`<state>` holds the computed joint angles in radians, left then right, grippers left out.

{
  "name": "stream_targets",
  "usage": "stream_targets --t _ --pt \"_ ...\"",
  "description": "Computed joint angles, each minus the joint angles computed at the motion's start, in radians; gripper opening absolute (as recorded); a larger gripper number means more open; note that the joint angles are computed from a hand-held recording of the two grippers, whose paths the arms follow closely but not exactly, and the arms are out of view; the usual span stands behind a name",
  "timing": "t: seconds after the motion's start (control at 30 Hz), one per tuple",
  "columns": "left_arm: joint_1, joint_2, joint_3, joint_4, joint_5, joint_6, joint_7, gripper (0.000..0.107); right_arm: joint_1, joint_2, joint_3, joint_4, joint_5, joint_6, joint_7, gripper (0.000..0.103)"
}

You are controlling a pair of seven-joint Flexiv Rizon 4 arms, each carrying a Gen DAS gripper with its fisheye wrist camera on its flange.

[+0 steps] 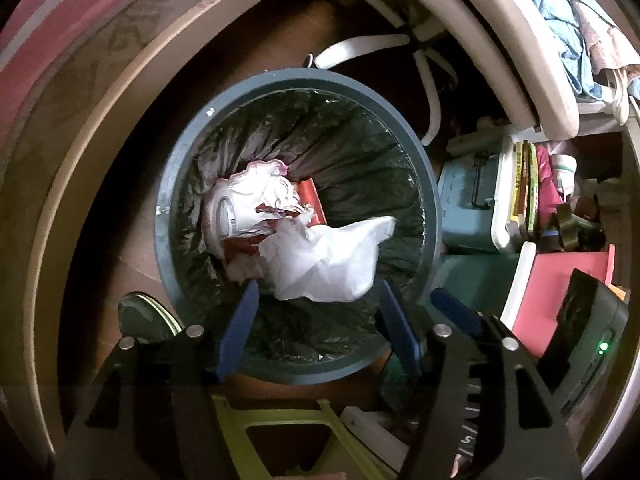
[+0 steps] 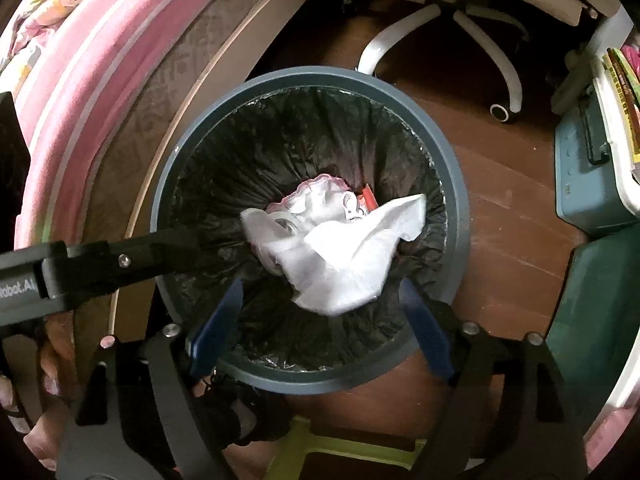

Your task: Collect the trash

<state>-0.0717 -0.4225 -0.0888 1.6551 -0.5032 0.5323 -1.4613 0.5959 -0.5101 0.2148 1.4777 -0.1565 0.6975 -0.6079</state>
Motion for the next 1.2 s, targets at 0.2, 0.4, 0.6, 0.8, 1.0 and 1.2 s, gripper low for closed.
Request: stream_targets --t 0.2,0.4,0.6,0.8,1.0,1.2 --pt "0.002 0.052 0.026 0.027 0.030 0.041 -0.032 0.080 0.016 0.035 -0.011 0.016 -0.047 0.014 0.015 0.083" --pt "0.002 0.134 0.048 0.049 0.077 0.075 -0.064 0.089 0.039 0.071 -0.020 0.020 -0.119 0.041 0.024 0.087" --pt "0.000 0.259 0.084 0.108 0.137 0.204 -0.120 0.089 0.073 0.118 -0.032 0.013 -0.224 0.093 0.038 0.089" --pt "0.031 0.442 0.137 0.162 0.283 0.312 -0.233 0.089 0.125 0.140 -0.038 -0.061 -0.352 0.138 0.026 0.090" --pt "0.121 0.638 0.148 0.200 0.499 0.309 -0.386 0.094 0.214 0.097 -0.036 -0.214 -0.438 0.172 -0.057 0.092" --pt "0.230 0.802 0.154 0.209 0.691 0.213 -0.447 0.094 0.320 0.000 -0.019 -0.427 -0.392 0.168 -0.214 0.093"
